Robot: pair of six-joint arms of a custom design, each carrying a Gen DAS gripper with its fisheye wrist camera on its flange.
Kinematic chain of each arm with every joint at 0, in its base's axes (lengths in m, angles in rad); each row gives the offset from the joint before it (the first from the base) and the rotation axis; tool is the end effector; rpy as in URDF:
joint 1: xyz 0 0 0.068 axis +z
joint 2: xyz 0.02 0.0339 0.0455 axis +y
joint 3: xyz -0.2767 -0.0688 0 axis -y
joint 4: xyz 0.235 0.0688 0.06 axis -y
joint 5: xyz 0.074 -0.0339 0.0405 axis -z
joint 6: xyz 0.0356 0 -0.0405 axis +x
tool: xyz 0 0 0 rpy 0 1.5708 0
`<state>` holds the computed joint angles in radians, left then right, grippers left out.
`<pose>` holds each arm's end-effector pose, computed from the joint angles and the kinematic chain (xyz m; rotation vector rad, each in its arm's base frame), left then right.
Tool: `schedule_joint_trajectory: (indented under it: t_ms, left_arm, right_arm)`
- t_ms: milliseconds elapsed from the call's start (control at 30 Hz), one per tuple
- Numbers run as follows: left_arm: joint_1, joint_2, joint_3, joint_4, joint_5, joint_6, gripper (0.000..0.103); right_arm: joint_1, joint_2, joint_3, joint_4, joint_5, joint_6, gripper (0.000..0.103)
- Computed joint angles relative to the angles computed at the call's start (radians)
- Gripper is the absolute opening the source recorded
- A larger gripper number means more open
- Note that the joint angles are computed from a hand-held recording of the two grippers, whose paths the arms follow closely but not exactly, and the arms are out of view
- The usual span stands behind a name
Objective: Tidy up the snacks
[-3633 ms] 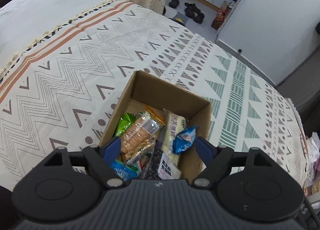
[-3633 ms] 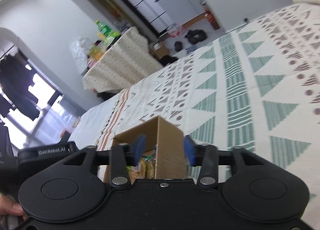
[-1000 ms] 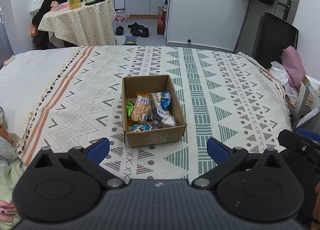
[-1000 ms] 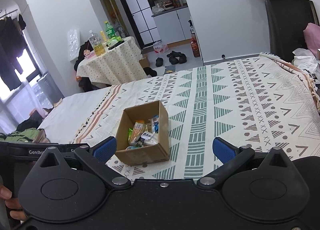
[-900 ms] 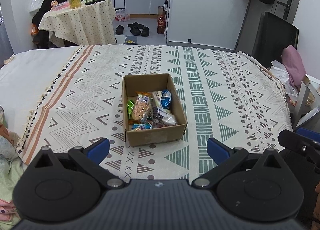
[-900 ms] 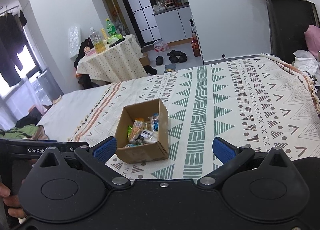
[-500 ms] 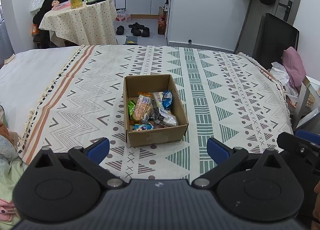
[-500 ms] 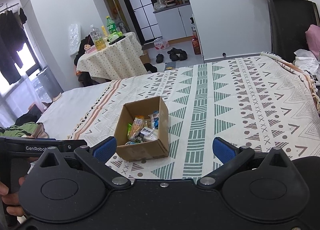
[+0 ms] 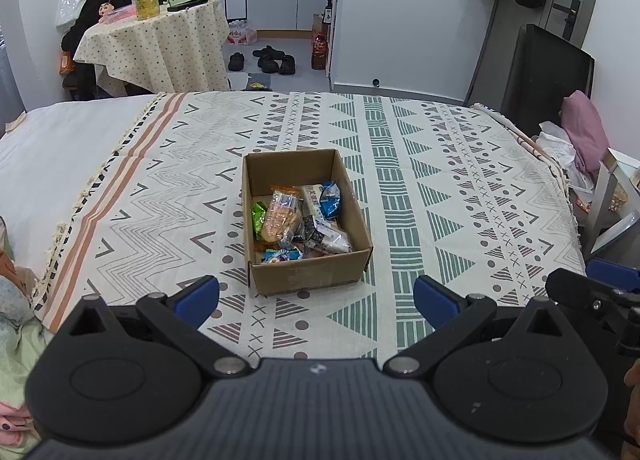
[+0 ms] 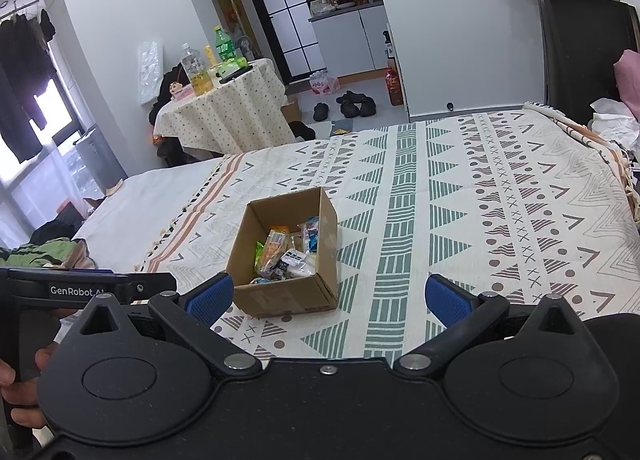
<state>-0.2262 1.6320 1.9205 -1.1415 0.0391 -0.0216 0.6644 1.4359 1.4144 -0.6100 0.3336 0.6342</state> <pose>0.3088 -0.0725 0.4315 0.2658 2.4147 -0.1598 0.2480 0.1794 0.3791 0.1533 2.1817 0.3765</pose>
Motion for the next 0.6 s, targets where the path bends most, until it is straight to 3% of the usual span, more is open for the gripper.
schedule_joint_trajectory:
  t_ms: [600]
  left_arm:
    - [0.003,-0.003,-0.007,0.002,0.007,0.009,0.103]
  right_arm:
    - [0.002,0.002,0.006,-0.015,0.001,0.008,0.103]
